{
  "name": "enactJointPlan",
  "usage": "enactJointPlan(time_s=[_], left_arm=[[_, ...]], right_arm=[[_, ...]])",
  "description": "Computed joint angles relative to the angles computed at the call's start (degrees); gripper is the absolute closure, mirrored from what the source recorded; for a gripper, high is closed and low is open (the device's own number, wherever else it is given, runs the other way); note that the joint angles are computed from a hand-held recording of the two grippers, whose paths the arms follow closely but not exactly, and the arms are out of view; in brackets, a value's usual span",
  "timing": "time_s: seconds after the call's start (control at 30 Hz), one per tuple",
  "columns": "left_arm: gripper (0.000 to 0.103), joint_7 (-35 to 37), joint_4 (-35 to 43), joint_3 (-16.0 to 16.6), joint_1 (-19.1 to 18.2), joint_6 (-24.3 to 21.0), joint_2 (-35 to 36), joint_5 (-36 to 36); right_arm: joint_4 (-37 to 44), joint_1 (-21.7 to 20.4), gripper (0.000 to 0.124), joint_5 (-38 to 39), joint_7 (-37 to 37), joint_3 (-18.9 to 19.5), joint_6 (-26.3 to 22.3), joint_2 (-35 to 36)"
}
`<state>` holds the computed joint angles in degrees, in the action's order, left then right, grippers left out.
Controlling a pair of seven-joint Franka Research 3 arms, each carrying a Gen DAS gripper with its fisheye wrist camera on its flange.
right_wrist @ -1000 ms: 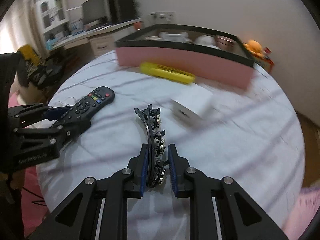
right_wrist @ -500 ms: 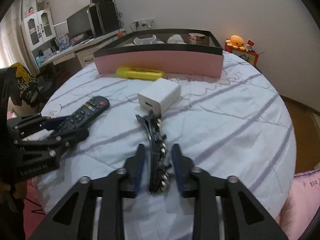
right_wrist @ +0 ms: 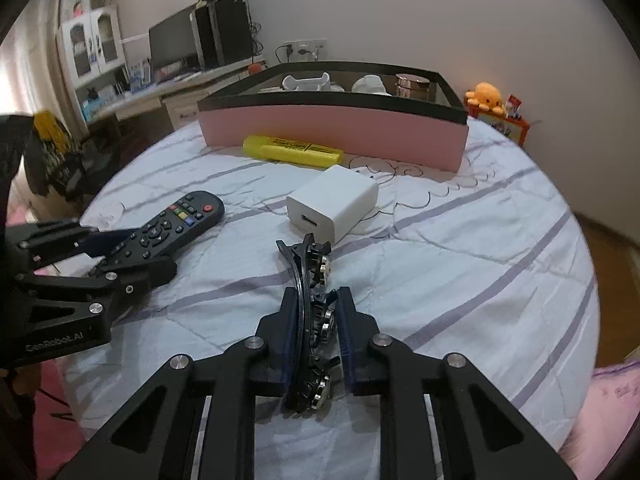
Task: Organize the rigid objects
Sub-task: 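Carry the remote and hair clip over the pink box with both tools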
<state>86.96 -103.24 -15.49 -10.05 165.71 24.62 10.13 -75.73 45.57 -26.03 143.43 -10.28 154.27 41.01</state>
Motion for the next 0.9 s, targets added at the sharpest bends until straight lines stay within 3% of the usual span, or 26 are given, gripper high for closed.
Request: enactJointPlan(time_s=[0.23, 0.43, 0.67, 0.8, 0.9], left_arm=[[0.059, 1.3, -1.4, -1.0, 1.4, 2.1, -2.3, -0.8], [0.059, 3.6, -1.1, -2.3, 2.7, 3.8, -3.5, -2.5], [0.059, 7.7, 4.1, -3.5, 2.9, 1.9, -1.6, -3.9], [0.059, 11.1, 11.4, -4.8, 3.4, -0.7, 2.2, -5.9], [0.059, 12.1, 20.0, -3.5, 1.7, -4.6, 6.7, -5.5]], right_arm=[[-5.4, -0.9, 0.105, 3.4, 0.8, 0.7, 9.0, -3.1], [-4.8, -0.3, 0.105, 6.6, -1.3, -0.3, 12.1, -3.3], [0.2, -0.8, 0.105, 8.2, -5.4, -0.9, 9.5, -1.4], [6.6, -3.0, 0.105, 8.9, -10.1, 0.3, 5.4, 0.8], [13.1, -4.9, 0.105, 9.5, -13.9, 1.2, 1.7, 3.3]])
